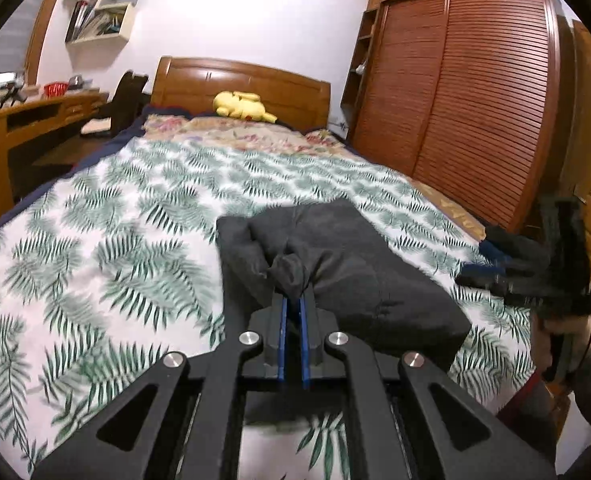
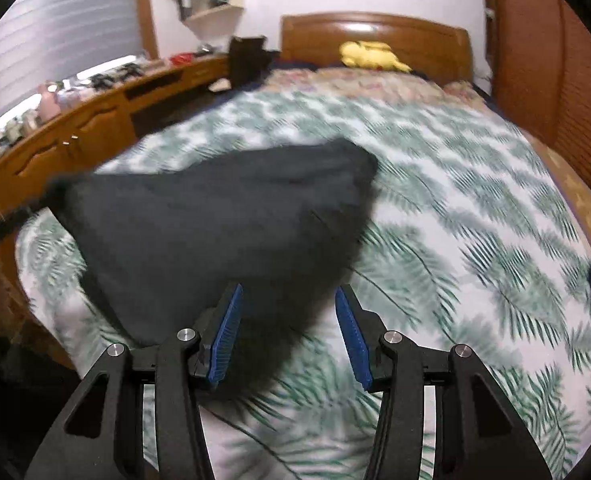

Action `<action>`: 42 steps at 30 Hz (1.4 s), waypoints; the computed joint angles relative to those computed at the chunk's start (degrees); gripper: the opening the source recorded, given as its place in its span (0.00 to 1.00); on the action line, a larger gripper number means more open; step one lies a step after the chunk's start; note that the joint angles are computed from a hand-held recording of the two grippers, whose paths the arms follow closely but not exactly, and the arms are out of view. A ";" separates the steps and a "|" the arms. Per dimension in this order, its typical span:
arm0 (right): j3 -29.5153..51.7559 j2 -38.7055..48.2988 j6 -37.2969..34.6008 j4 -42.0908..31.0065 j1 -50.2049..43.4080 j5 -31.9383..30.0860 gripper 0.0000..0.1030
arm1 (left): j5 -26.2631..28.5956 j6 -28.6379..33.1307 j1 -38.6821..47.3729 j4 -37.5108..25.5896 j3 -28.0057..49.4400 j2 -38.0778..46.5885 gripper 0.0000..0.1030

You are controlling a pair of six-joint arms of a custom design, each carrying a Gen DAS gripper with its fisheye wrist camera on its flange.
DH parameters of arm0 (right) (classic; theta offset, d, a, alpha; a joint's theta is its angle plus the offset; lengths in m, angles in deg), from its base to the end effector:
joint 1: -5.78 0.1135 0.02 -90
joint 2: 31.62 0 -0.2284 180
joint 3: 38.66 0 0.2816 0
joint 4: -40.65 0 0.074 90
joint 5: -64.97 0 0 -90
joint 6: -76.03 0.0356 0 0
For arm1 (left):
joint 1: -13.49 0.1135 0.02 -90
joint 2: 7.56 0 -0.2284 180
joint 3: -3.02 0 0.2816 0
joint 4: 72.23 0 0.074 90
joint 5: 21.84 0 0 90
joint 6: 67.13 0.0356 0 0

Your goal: Fold large clothes

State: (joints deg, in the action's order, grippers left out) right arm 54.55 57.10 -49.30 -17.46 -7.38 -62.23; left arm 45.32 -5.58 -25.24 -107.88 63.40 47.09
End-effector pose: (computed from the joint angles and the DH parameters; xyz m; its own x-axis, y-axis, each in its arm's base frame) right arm 0.3519 -0.0602 0.2815 -0.5425 -0.3462 -0.7654 -0.5903 0.8054 0.0541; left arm 0.2120 -0.1523 0.2746 -0.4918 -0.1684 -0.8543 0.0908 0.9658 -0.2427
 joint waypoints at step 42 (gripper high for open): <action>63.70 52.19 -0.49 -13.73 10.62 5.92 0.64 | -8.99 -20.57 -6.89 -24.48 8.95 9.19 0.30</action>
State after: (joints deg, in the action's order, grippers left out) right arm 118.24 109.29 -49.79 -31.19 3.24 -56.30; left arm 36.33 -26.15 -32.13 -132.35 72.35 56.28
